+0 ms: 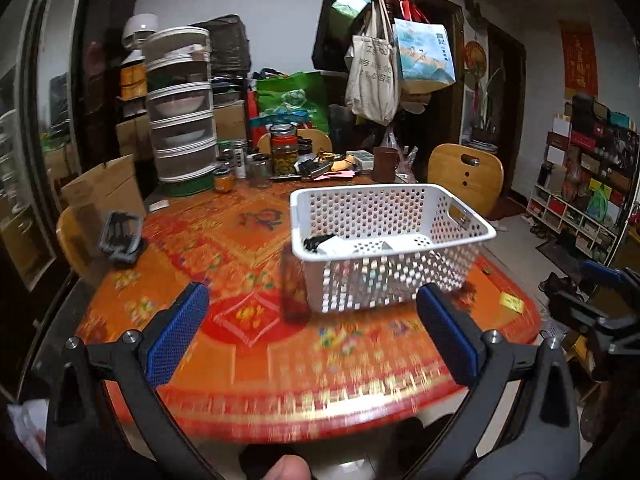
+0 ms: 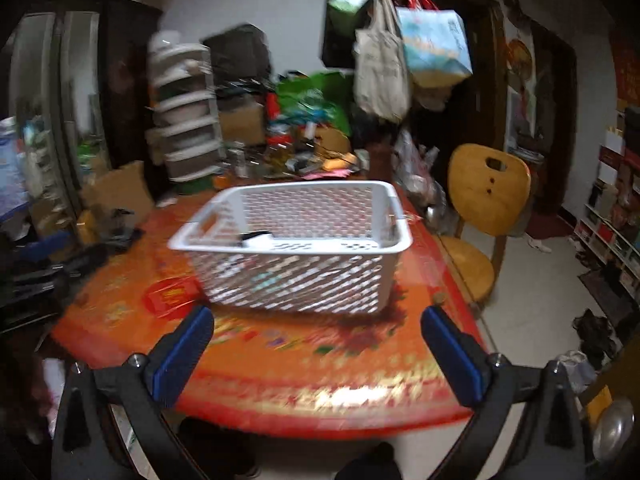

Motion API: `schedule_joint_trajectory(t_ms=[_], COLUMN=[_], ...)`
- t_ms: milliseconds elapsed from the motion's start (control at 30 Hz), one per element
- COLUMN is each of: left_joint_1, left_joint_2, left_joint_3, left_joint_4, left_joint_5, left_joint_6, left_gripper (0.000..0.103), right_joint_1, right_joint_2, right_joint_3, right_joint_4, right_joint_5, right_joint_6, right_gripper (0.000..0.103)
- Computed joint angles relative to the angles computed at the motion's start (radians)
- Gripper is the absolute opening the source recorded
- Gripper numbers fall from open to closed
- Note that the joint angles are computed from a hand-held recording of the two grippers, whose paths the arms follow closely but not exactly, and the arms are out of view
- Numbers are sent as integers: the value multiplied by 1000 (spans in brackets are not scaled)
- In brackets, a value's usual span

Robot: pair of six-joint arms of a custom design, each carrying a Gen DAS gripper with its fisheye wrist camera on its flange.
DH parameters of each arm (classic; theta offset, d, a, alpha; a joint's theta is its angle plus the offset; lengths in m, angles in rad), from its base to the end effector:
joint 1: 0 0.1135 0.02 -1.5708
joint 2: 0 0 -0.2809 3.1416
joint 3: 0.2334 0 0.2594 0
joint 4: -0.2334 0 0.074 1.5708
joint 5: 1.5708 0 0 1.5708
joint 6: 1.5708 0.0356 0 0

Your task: Organize rigid objects

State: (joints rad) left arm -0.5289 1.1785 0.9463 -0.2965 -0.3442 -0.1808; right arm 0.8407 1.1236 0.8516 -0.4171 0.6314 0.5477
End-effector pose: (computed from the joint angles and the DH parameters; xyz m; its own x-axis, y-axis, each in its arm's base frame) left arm 0.2347 -0.1233 0.3191 -0.4686 0.0778 -0.8800 0.1415 0.9899 0.0122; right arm 0.1737 0.1626 0.2914 -0.5170 0.0526 -0.8544 -0.0332 0.9961 0.0815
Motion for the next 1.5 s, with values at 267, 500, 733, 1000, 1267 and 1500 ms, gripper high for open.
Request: schedule_joint_trajectory(t_ms=[267,500,733,1000,1267,1500], left_joint_1=[-291,-361,-260,-226,-231,-245], left_joint_2=[-260,-255,-218,-203,-200,-198], left_joint_3=[-58,-28,-9,-1,-4,-5], left_joint_4=[-259,-343,-316,-306,-303,-307], left_joint_5=[-261,-298,-213,-181,-175,-183], left_joint_6=[-145,-202,-181,-179,-172,-172], left_gripper=[102,102,102,102,102,102], right_joint_1=[288,337,316,316,322,324], right_joint_2=[-19,-31,-57,-56,-49,-48], right_joint_3=[81,106,95,93,94,95], right_joint_4=[-312,-393,-388,-387,-384,-383], right_joint_5=[210,242,222,212,209,206], right_joint_6=[288,342,330,319,325,326], right_gripper=[103,103,103,103,103,103])
